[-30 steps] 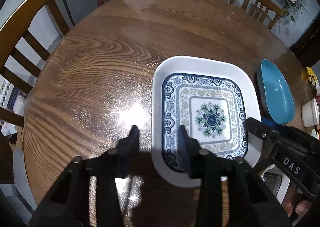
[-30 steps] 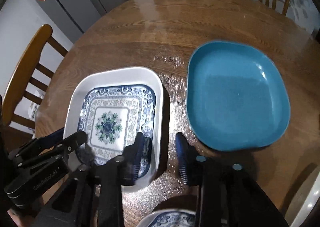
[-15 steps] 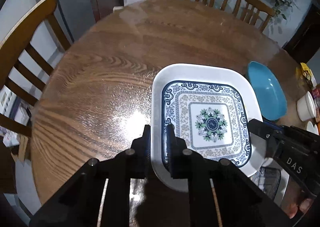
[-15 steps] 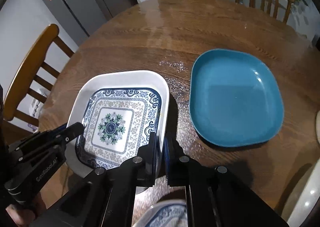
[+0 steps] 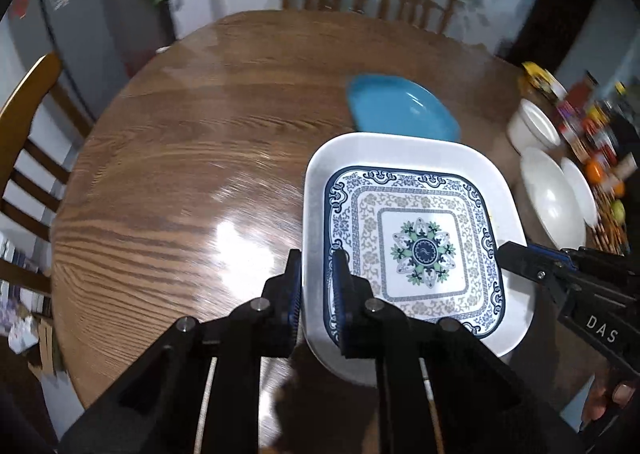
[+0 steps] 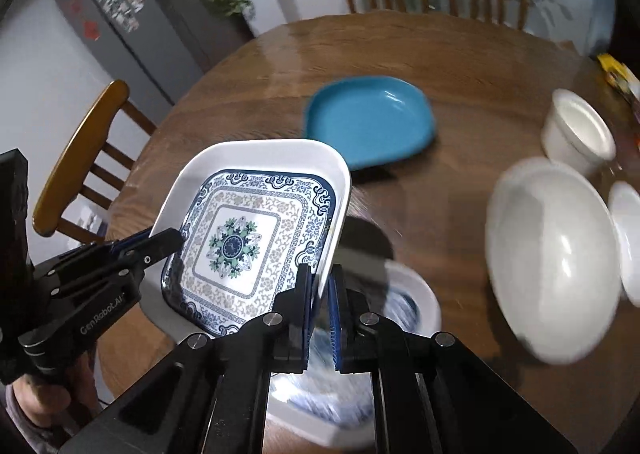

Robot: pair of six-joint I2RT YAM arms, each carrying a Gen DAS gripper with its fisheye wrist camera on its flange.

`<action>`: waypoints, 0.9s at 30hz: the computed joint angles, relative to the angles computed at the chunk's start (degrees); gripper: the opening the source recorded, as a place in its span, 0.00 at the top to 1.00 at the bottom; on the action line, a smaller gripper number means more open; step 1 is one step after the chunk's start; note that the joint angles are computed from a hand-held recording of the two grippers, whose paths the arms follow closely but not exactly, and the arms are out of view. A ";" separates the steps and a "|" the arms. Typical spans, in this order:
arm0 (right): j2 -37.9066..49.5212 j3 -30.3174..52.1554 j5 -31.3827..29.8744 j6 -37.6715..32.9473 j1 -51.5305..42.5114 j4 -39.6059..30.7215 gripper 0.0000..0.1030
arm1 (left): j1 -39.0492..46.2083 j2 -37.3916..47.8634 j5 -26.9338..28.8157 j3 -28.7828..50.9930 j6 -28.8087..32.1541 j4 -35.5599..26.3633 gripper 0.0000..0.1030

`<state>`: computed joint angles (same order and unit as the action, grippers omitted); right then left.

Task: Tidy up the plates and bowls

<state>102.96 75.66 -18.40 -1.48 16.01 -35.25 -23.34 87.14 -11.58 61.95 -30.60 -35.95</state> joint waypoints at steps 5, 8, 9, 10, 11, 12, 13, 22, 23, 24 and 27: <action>-5.21 -7.82 0.46 1.15 -2.65 1.06 0.90 | -4.21 1.69 0.15 0.34 0.58 0.41 0.89; -6.28 -11.05 -0.22 1.10 -4.54 1.72 0.89 | -5.81 2.85 -0.26 0.36 0.87 0.78 0.89; -6.39 -11.53 -0.27 1.16 -4.69 1.94 0.89 | -6.00 3.47 -0.20 0.36 1.07 0.97 0.89; -6.31 -12.00 0.20 1.52 -4.59 2.31 0.89 | -6.25 3.65 -0.31 0.15 0.99 1.01 0.89; -6.42 -12.32 0.21 1.65 -4.65 2.61 0.89 | -6.29 3.88 -0.52 0.06 1.18 0.96 0.89; -6.67 -12.86 0.50 1.91 -4.43 3.29 0.89 | -6.16 4.30 -0.26 -0.16 1.42 1.16 0.89; -6.94 -13.22 0.98 2.07 -4.16 3.74 0.89 | -6.25 4.80 -0.10 0.27 1.24 0.95 0.89; -6.28 -14.53 3.43 2.74 -2.14 5.03 0.89 | -6.29 7.26 0.25 0.54 0.94 0.85 0.89; -5.93 -14.20 3.60 2.62 -2.00 4.79 0.89 | -6.29 7.57 0.41 0.57 0.93 0.92 0.89; -5.60 -14.04 3.83 2.72 -1.83 4.71 0.89 | -6.36 7.87 0.25 0.59 0.89 0.97 0.88; -5.39 -14.02 4.39 2.53 -1.16 5.14 0.89 | -6.04 8.71 0.73 0.54 0.54 1.40 0.88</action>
